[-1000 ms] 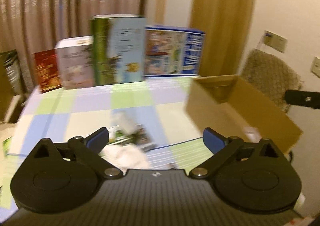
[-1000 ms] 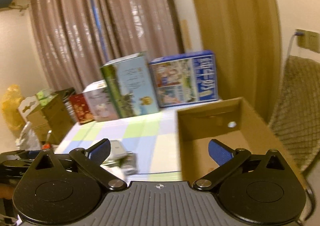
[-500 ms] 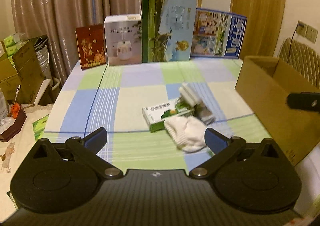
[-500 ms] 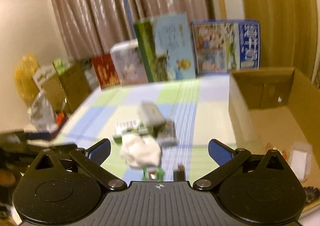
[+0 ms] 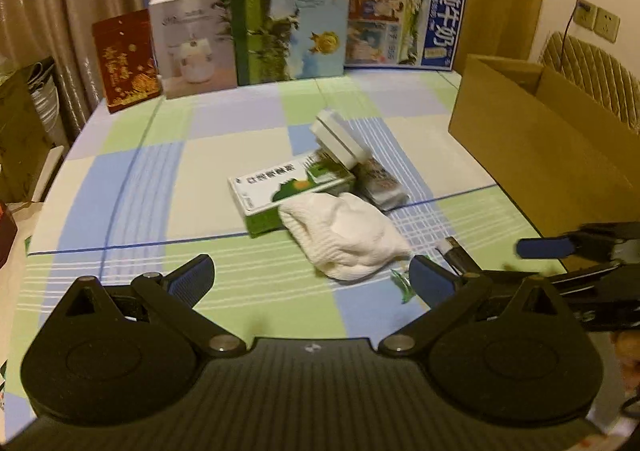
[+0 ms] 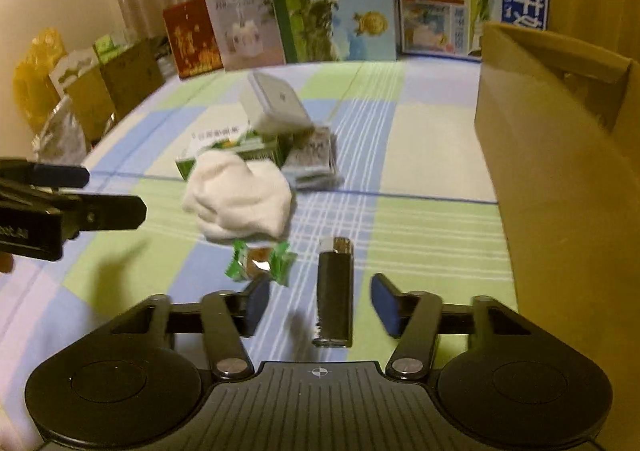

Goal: Organize objects
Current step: 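Grasp the black lighter with the right tool, then grasp the green-wrapped candy with the left tool while the right tool holds the lighter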

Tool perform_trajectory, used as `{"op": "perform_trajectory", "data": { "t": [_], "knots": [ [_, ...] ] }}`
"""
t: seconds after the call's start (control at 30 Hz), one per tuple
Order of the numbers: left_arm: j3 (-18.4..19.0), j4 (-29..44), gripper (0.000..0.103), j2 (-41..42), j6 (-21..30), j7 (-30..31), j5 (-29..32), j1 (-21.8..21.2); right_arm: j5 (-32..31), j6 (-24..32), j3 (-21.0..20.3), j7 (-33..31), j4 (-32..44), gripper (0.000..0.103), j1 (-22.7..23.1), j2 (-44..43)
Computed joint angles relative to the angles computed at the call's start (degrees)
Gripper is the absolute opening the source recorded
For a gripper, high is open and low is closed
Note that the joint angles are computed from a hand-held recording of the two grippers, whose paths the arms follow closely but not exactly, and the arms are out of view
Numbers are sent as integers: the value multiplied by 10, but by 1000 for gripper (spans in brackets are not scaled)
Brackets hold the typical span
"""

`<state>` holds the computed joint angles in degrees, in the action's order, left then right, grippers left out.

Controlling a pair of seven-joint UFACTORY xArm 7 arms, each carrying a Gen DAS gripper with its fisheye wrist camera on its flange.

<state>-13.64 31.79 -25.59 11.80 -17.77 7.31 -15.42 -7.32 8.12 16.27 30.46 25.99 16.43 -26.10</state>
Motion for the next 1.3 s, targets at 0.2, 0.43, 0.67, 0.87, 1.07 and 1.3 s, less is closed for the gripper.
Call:
{"op": "perform_trajectory", "data": {
  "t": [0.2, 0.43, 0.67, 0.87, 1.07, 1.3],
  "knots": [
    [-9, 23, 102, 37, 11, -11, 8, 1, -19, 13, 11, 12, 12, 31, -23, 24],
    [1, 33, 102, 62, 18, -11, -1, -17, -29, 0, 9, 10, 15, 31, -23, 38],
    [-4, 40, 102, 70, 21, -22, 9, -14, -85, 9, 50, 49, 25, 19, -67, 41],
    [0, 44, 100, 90, 18, -17, 11, -24, -91, 18, 37, 74, 20, 19, -68, 24],
    [16, 54, 76, 131, -7, 10, -28, -57, -72, 19, 14, 69, 11, 19, -58, 12],
    [37, 78, 63, 180, -30, 72, -122, -106, -49, 16, -7, 43, 1, 19, -43, 8]
  ]
}}
